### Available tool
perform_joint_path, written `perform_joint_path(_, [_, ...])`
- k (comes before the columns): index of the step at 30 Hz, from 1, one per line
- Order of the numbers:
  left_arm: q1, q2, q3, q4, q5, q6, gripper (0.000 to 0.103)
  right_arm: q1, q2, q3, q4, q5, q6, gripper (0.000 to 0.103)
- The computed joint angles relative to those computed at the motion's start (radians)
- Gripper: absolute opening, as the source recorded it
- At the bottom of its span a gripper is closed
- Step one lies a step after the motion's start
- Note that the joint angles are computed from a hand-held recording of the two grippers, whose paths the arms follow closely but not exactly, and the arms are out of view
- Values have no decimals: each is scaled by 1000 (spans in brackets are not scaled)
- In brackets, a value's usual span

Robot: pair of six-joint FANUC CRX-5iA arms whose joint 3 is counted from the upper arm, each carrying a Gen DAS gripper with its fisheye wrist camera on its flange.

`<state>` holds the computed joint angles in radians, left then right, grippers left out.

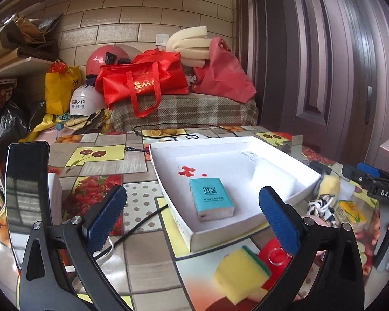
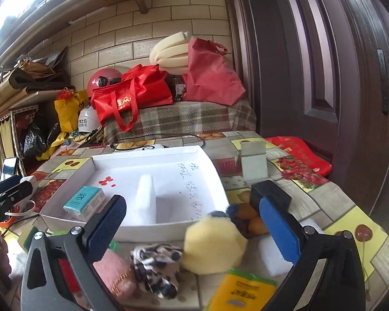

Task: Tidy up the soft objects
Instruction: 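Grasp the yellow-green sponge with the left tool while the right tool grasps the yellow tissue pack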

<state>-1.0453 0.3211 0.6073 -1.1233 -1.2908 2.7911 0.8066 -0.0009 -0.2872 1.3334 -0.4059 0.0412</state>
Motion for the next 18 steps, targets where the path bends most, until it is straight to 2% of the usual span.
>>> perform_joint_path(3, [21,-27,-29,105,54,-73,103,19,-40,-5,-199,-52,136,103])
perform_joint_path(5, [46,-34,-35,192,78,-123,103,33,-58,23,-408,-94,284,103])
perform_joint_path(9, [75,-23,-24,295,74,-164,103,47,-74,104,-764,-199,551,103])
perform_joint_path(11, [79,-6,-2,316,53,-187,103,54,-73,124,-822,-231,596,103])
perform_joint_path(14, [71,19,30,316,22,-223,103,85,-45,159,-827,-289,643,103])
perform_joint_path(17, [60,60,88,308,-36,-272,102,106,-1,221,-881,-351,708,103])
perform_joint_path(18, [63,80,116,317,-62,-295,99,111,20,245,-884,-385,718,103])
